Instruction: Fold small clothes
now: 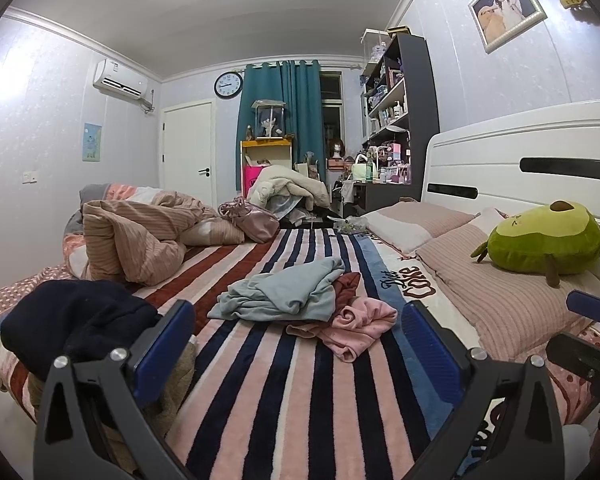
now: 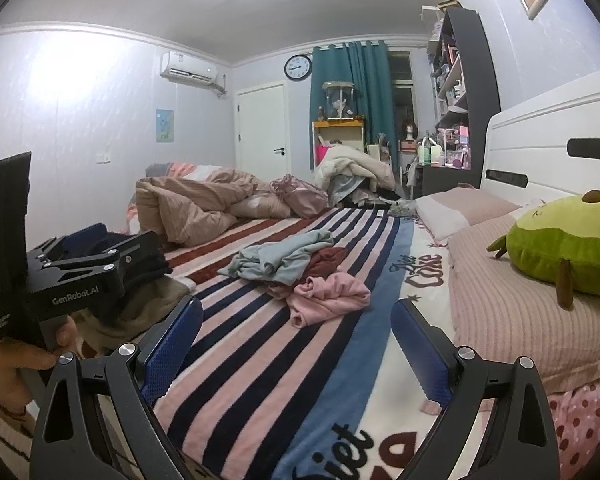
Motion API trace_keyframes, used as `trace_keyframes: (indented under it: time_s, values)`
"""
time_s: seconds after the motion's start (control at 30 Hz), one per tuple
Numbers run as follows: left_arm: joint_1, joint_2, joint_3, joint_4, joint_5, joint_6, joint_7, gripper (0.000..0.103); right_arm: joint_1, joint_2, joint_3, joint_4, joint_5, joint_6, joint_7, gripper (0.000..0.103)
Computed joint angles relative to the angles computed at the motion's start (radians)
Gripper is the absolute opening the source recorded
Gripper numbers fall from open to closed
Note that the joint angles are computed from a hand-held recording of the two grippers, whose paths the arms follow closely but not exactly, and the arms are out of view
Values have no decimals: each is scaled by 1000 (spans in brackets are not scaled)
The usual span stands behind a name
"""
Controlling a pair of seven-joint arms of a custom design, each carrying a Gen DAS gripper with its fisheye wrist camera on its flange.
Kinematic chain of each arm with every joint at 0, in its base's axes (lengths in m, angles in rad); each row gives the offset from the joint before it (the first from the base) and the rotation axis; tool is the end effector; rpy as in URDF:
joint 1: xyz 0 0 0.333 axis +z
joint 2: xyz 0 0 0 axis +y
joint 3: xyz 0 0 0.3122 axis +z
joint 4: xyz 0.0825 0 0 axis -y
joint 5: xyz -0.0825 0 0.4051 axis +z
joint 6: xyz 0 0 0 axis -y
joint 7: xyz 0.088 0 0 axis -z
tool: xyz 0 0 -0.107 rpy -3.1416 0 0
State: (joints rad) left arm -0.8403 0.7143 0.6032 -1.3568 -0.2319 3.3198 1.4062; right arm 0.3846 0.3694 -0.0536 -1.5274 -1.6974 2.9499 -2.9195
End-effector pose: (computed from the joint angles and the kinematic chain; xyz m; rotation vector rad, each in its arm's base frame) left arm 0.7107 -0.3156 0.5099 -1.2132 1.5449 -1.2580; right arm 0.6504 0.2988 0.4949 -1.4802 1.3187 -0.9647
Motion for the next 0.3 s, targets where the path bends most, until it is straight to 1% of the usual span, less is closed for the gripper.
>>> trace_keyframes:
  time_s: [0.13, 0.2, 0.23, 0.27, 0.3]
  values:
    - [-12, -1, 12, -6, -4, 3, 9, 102, 5, -2, 2, -2, 7, -9, 0, 94]
    - [-11, -4, 9, -9, -6, 6, 15, 102, 4, -4, 0, -3, 4, -6, 3, 94]
    - [7, -13, -19, -12, 4, 12, 27, 102, 6, -1, 2, 0, 8, -9, 1, 94]
    - [46, -35, -76, -21, 54, 14, 26, 102, 6, -1, 1, 0, 7, -6, 0, 94]
    - [58, -38, -97, -15, 33, 6, 57, 102, 4, -4, -2, -4, 2, -4, 3, 94]
